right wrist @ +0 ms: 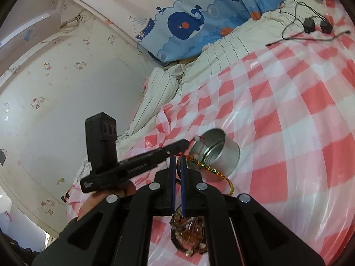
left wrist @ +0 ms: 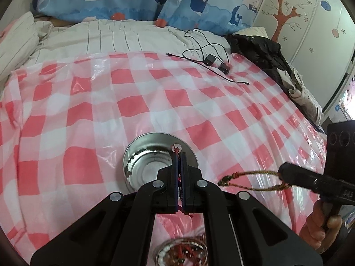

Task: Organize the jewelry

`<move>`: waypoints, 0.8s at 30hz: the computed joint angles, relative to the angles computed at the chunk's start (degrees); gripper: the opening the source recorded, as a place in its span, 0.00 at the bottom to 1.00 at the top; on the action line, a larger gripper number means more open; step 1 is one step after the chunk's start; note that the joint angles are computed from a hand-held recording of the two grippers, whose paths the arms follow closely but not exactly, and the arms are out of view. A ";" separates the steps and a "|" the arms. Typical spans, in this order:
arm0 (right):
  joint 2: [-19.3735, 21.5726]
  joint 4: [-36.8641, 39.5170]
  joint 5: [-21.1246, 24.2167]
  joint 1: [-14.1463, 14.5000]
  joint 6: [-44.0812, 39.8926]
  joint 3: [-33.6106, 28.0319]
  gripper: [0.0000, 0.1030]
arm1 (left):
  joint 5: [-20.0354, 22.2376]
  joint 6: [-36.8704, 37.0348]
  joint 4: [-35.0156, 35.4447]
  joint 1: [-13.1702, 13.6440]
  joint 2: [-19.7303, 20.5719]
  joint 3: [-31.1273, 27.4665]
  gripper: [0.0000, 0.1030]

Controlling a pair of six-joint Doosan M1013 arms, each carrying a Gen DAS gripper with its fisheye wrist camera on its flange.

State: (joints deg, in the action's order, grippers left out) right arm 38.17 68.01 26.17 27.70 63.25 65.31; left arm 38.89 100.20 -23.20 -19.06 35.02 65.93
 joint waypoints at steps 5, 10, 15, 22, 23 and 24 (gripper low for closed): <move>3.83 -10.29 1.88 0.05 7.08 -8.62 0.04 | 6.23 -6.78 7.42 -0.13 3.87 -5.18 0.23; 8.23 -19.18 5.62 0.57 13.13 -16.88 0.04 | 3.22 -8.87 10.06 0.54 1.62 -2.08 0.44; 13.28 -36.10 12.93 2.28 22.77 -25.47 0.04 | -0.73 -11.64 15.08 1.08 -2.78 3.67 0.53; 10.86 -44.92 12.72 3.66 26.48 -20.48 0.41 | -4.76 -13.64 14.79 1.37 -7.83 11.40 0.60; 9.63 -45.15 11.06 3.78 26.37 -18.52 0.43 | -5.15 -13.74 14.89 1.15 -8.36 12.32 0.61; 7.62 -44.43 9.22 3.85 25.67 -15.31 0.43 | -5.65 -13.83 15.17 0.81 -9.15 13.71 0.61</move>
